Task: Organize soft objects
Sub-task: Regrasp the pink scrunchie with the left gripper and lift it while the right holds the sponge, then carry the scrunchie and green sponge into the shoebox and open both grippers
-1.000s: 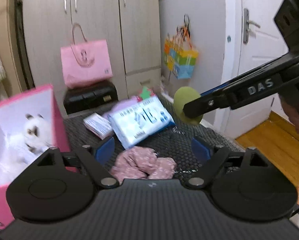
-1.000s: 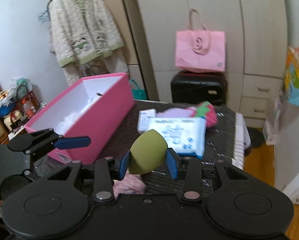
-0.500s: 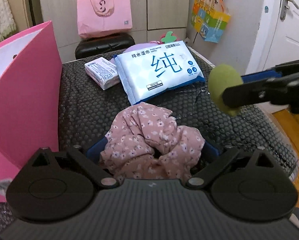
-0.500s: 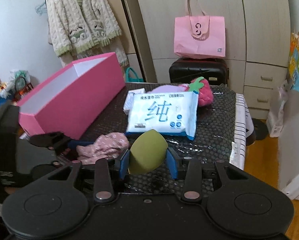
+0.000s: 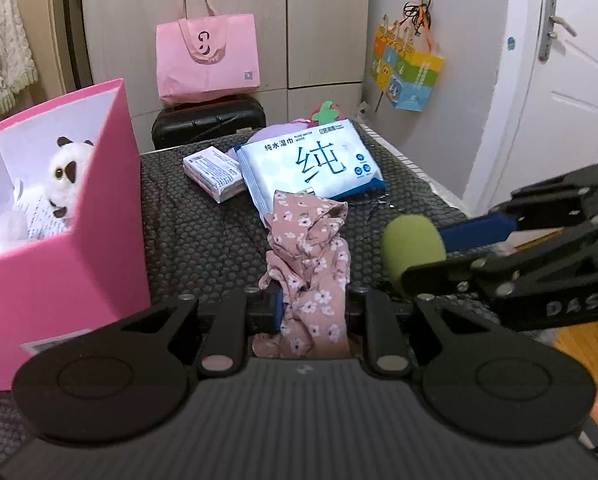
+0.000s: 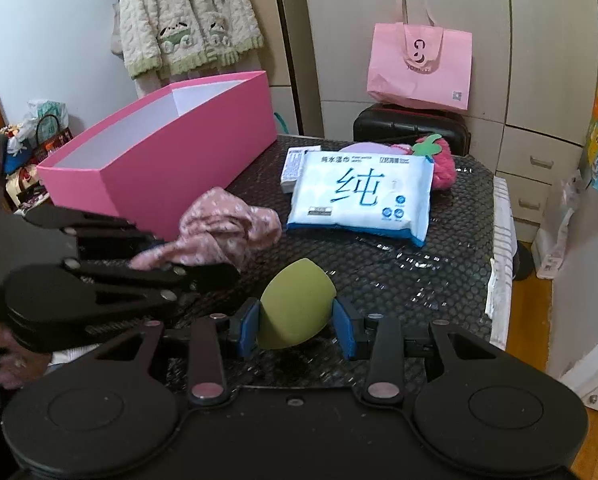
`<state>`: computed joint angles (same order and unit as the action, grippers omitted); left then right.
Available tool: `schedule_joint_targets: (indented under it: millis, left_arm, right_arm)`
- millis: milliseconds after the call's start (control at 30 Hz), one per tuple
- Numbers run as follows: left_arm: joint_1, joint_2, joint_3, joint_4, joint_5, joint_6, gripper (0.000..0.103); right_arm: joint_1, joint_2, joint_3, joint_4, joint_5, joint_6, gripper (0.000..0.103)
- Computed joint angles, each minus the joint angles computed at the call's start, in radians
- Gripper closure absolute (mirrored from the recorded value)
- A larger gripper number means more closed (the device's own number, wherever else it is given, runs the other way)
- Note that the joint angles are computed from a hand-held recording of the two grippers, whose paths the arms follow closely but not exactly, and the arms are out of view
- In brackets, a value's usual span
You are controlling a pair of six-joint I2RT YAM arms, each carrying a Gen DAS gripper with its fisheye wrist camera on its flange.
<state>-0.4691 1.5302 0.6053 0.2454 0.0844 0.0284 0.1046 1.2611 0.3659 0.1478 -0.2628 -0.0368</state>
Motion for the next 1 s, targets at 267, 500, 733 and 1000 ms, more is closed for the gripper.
schedule_joint_targets:
  millis: [267, 500, 733, 1000]
  left_arm:
    - [0.112, -0.222, -0.04, -0.236, 0.105, 0.071, 0.082]
    - [0.232, -0.383, -0.078, -0.371, 0.19, 0.139, 0.081]
    - [0.452, -0.48, -0.045, -0.52, 0.369, 0.254, 0.081]
    - [0.626, -0.458, 0.022, -0.523, 0.463, 0.288, 0.081]
  right_arm:
    - [0.095, -0.14, -0.029, -0.126, 0.031, 0.067, 0.057]
    - [0.246, -0.217, -0.015, -0.178, 0.075, 0.139, 0.057]
    - [0.412, -0.258, 0.07, -0.28, 0.171, 0.164, 0.057]
    - [0.527, -0.121, 0.206, -0.247, 0.242, 0.118, 0.057]
